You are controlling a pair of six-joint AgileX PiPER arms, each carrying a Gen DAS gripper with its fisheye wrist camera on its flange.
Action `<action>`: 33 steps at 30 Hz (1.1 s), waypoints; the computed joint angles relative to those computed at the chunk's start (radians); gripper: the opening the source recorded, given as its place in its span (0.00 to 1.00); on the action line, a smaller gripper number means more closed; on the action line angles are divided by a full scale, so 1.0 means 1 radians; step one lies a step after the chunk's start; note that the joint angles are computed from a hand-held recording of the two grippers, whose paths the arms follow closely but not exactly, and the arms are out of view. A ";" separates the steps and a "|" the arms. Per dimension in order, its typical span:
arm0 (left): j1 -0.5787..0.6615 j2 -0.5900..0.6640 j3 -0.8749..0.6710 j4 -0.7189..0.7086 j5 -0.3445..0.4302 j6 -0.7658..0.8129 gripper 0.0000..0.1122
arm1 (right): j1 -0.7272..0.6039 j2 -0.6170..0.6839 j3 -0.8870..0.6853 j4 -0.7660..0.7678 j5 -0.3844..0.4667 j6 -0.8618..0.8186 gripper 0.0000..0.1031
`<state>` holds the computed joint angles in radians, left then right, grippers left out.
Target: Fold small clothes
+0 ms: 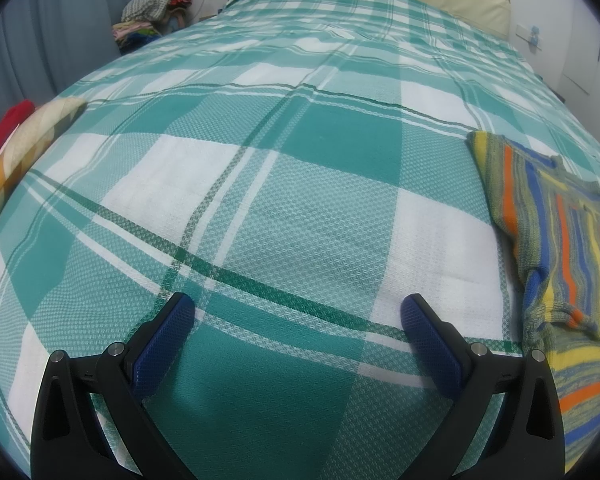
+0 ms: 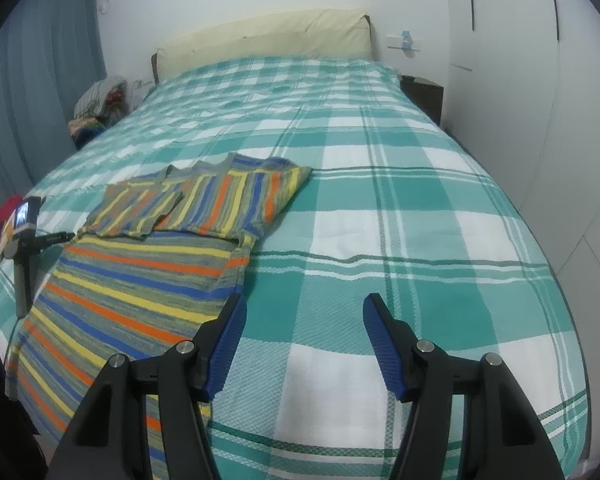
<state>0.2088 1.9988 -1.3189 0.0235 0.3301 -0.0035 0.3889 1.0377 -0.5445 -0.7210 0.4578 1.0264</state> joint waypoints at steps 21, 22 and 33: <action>0.001 -0.001 0.003 -0.014 -0.004 0.009 0.91 | -0.020 0.061 0.010 0.014 -0.041 -0.015 0.59; -0.001 -0.001 0.002 -0.002 -0.003 -0.003 0.91 | -0.019 0.063 0.010 0.012 -0.043 -0.012 0.59; 0.018 -0.057 0.031 -0.101 0.078 0.109 0.91 | 0.041 0.138 -0.008 -0.086 -0.042 0.079 0.59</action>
<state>0.2265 1.9414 -1.2879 -0.0770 0.4081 0.1058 0.4297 1.1758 -0.5526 -0.8068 0.4163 1.1050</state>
